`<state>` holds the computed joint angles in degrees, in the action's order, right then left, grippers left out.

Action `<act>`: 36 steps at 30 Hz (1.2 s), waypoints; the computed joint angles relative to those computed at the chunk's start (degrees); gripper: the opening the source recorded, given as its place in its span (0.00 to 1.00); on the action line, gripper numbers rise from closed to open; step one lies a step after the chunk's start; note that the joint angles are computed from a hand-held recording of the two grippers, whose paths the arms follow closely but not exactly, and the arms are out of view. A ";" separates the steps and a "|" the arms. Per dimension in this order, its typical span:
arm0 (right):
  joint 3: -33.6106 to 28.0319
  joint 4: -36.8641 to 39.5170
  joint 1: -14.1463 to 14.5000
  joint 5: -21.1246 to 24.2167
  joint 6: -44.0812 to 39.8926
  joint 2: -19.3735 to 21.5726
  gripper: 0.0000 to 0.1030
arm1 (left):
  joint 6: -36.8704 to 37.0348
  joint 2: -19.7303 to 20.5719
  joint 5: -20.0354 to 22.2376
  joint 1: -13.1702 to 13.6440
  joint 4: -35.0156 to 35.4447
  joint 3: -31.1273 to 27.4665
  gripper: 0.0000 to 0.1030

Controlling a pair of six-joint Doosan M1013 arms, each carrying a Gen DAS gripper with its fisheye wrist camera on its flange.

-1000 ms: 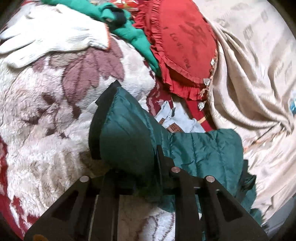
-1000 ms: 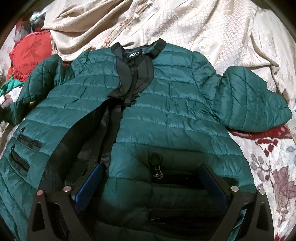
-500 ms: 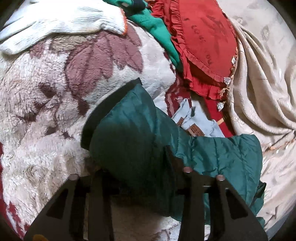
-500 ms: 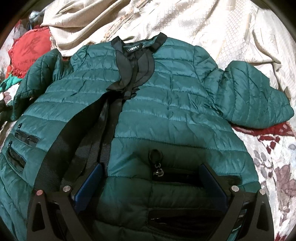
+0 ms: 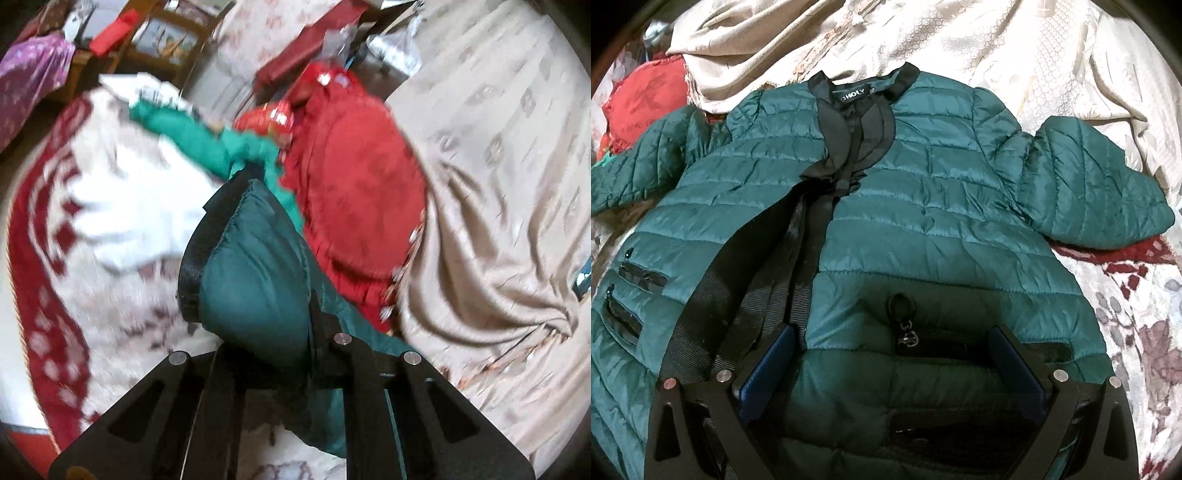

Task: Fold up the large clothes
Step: 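Grasp the jacket sleeve cuff with the left gripper, then lift the sleeve with the left gripper and fold it across the jacket body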

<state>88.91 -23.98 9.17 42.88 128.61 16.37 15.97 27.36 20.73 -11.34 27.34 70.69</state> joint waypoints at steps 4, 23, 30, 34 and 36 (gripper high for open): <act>0.40 2.74 -0.64 -1.03 -1.23 -0.47 1.00 | -4.81 -0.60 1.26 -0.70 7.21 -1.93 0.08; 0.81 7.45 -5.48 3.93 2.47 -4.65 1.00 | 33.13 7.49 3.76 -11.82 -20.28 -16.53 0.08; 1.14 5.01 -5.06 3.55 5.10 -3.39 1.00 | 43.22 12.01 7.78 -12.83 -30.29 -21.49 0.08; 1.64 9.55 -6.23 1.69 4.92 -2.65 1.00 | 53.60 14.07 10.37 -12.39 -42.41 -24.21 0.08; 1.48 7.04 -5.86 2.07 6.03 -2.09 1.00 | 59.73 14.95 11.11 -12.66 -46.40 -25.64 0.08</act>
<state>90.39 -16.94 3.31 44.95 134.63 14.28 75.70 42.31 31.84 -24.00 -19.06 45.04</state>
